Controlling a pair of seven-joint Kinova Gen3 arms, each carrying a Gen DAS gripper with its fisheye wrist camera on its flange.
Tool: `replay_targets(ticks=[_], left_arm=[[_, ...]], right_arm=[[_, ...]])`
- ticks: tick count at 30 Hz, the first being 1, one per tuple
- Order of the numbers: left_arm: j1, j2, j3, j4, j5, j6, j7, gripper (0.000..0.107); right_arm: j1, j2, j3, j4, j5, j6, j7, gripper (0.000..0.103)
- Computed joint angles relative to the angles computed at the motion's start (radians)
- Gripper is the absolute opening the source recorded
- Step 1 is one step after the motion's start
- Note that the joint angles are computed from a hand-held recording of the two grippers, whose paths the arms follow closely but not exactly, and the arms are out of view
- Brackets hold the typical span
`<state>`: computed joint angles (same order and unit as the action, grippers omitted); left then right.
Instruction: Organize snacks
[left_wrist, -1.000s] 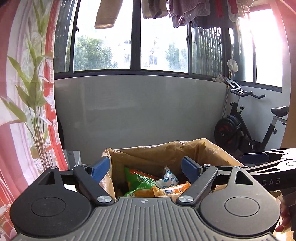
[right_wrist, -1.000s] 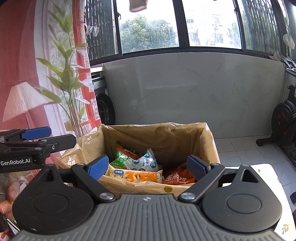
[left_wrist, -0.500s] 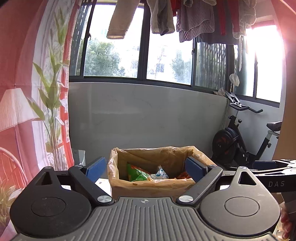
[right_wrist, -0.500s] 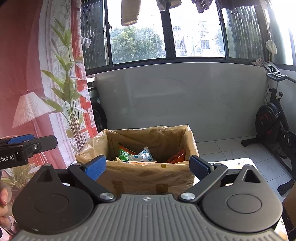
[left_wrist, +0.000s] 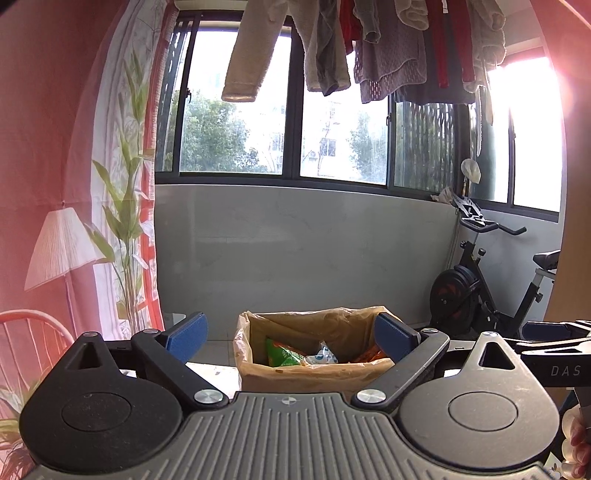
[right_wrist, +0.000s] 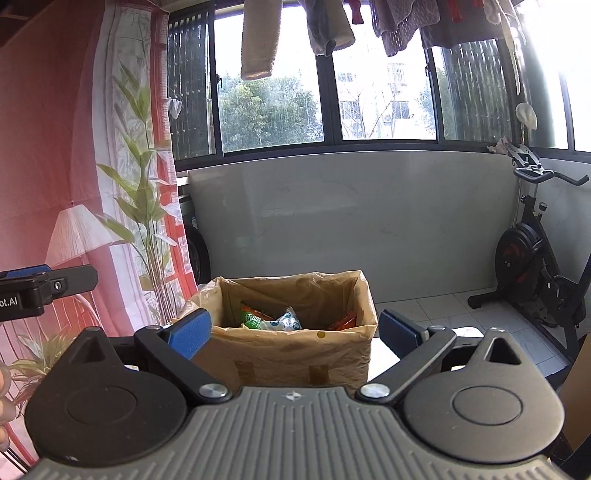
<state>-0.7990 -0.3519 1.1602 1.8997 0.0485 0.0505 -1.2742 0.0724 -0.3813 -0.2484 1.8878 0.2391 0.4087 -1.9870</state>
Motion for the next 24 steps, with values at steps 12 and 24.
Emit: replay_targets(ticks=[12,24], left_arm=[[0.053,0.004,-0.058,0.010,-0.012,0.014,-0.002,0.098],[0.078,-0.007,-0.086,0.025,-0.021,0.006,0.003,0.098]], right_arm=[[-0.010,-0.030,0.001,0.004,-0.008,0.007,0.025,0.099],[-0.018,-0.047,0.016,0.013,-0.038,0.002,0.058,0.099]])
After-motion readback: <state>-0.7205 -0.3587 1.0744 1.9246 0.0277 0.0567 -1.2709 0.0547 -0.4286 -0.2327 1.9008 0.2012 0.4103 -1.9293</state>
